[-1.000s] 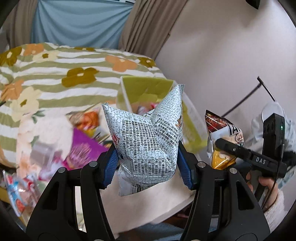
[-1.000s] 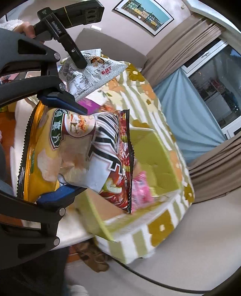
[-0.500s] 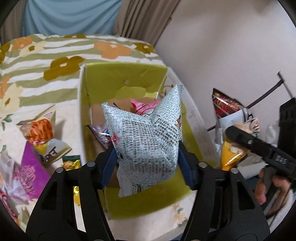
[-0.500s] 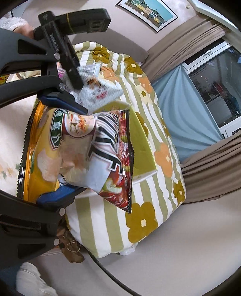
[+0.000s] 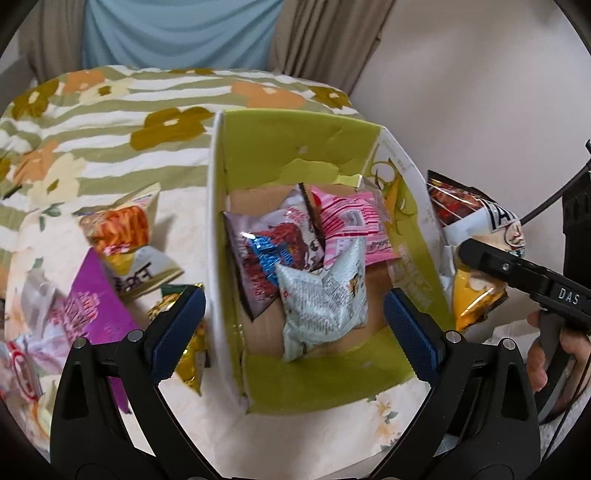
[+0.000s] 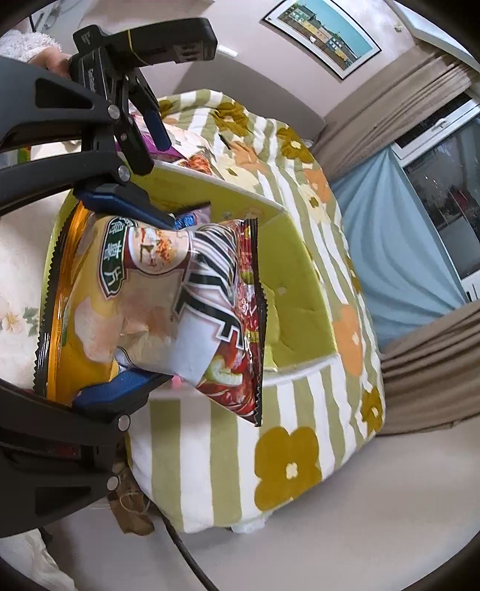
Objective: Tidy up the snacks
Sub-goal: 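Lower both bags into the green box and open both tools, then move both tools back toward the snack pile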
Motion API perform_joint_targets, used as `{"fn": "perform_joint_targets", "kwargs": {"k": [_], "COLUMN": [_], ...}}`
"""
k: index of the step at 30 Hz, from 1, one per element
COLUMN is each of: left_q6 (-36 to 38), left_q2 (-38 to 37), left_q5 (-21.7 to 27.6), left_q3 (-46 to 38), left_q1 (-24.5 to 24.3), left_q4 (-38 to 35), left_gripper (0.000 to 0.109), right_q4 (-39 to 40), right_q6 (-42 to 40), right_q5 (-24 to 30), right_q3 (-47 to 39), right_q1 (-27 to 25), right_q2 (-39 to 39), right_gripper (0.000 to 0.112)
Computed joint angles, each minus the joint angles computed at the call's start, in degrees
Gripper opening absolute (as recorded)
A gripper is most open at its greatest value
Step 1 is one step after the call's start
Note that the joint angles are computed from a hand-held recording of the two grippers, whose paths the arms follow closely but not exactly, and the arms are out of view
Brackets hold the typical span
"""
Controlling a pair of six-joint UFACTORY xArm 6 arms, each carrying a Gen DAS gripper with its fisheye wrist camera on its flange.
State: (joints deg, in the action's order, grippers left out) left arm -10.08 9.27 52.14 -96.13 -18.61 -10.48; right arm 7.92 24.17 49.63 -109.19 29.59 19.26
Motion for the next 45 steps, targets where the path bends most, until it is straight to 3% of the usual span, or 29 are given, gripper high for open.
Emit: {"fn": "perform_joint_targets", "kwargs": {"k": [8, 10, 12, 17, 25, 31, 37, 45], "left_q6": [-3.06, -3.57, -4.33, -5.08, -7.38, -10.56, -14.30, -14.66], "left_q2": [-2.55, -2.64, -3.27, -5.67, -8.33, -12.34, -17.51, -25.65], "left_q5": [1.02, 1.40, 1.55, 0.65, -1.08, -2.82, -2.56, -1.71], "left_q3": [1.86, 1.93, 2.87, 6.26, 8.82, 11.22, 14.69, 21.84], "left_q1": [0.00, 0.10, 0.13, -0.08, -1.46, -1.55, -0.82, 3.15], "left_q4": [4.94, 5.34, 5.88, 6.01, 8.42, 12.16, 16.68, 17.30], "left_gripper": [0.097, 0.097, 0.097, 0.097, 0.097, 0.097, 0.097, 0.097], "right_q4": [0.54, -1.53, -2.66, -4.01, -2.01, -5.97, -3.69, -5.43], "right_q6": [-3.16, -2.83, -2.52, -1.07, -3.72, -4.39, -6.65, -6.70], "right_q5": [2.73, 2.61, 0.44, -6.39, -3.81, -5.89, -5.68, -4.73], "right_q3": [-6.61, -6.29, -3.37, 7.66, 7.89, 10.00, 6.73, -1.12], "right_q1": [0.65, 0.83, 0.94, 1.34, 1.89, 3.65, 5.19, 8.84], "right_q2": [5.46, 5.68, 4.38, -1.57, -3.17, -6.47, -5.41, -0.60], "right_gripper": [0.072, 0.091, 0.100, 0.100, 0.100, 0.100, 0.100, 0.100]}}
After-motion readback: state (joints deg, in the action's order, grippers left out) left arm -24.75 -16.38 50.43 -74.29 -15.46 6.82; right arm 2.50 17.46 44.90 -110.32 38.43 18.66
